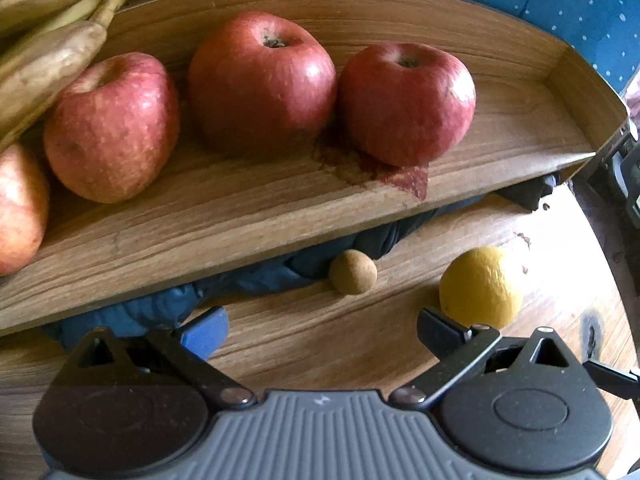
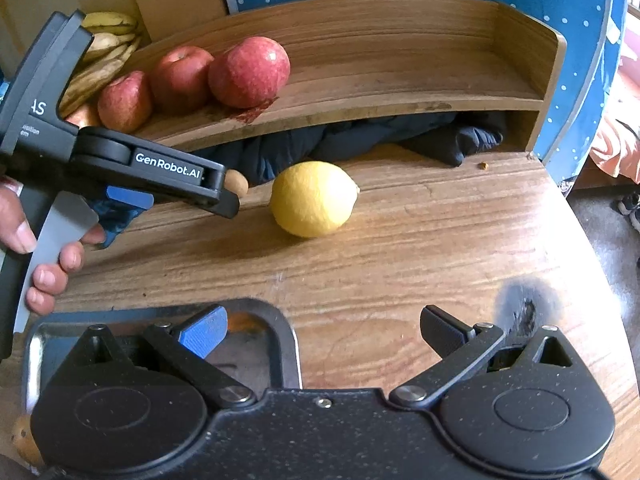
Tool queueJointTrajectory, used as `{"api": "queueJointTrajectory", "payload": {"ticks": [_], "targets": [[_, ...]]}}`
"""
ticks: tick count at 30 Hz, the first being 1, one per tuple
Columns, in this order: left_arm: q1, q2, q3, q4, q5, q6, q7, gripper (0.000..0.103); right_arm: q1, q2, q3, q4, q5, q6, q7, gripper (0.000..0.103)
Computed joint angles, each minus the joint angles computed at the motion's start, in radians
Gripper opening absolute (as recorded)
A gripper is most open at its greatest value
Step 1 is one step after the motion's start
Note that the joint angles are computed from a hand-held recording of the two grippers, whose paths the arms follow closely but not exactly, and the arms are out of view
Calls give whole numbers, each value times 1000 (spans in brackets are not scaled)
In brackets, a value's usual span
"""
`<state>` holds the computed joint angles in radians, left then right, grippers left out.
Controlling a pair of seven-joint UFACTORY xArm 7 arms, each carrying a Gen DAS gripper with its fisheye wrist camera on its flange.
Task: Organize fruits
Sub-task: 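Move both open tools back toward the lemon and brown fruit under the shelf, then grasp the lemon with the right tool while the left tool grasps a small brown fruit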
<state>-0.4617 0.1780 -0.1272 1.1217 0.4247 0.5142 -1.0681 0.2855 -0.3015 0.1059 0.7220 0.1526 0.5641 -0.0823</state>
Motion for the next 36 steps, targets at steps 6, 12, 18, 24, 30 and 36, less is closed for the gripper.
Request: {"api": "queueJointTrajectory", "payload": {"ticks": [6,12,18,24,30,36], "targets": [[9,45,5,33,-48,-36,24,102,-13,81,17,54,-49,-32,28,102],[15,78,18,42,-99,-89,47,102,-13,155,25,107,-81,-48,37,102],[15,76,36,21,-122,-139,50,100,-10,207,34,138,-115,-70,44,102],[8,77,43,17,-119,-145,44,96,-6,235,37,152,-144,-96,53,102],[-2,61,47,0,-104,-163,7,90,-3,259,39,167,-168,-118,62,102],[-1,60,46,-1,-93,-178,-3,82,-2,284,40,185,-227,-131,73,102]]}}
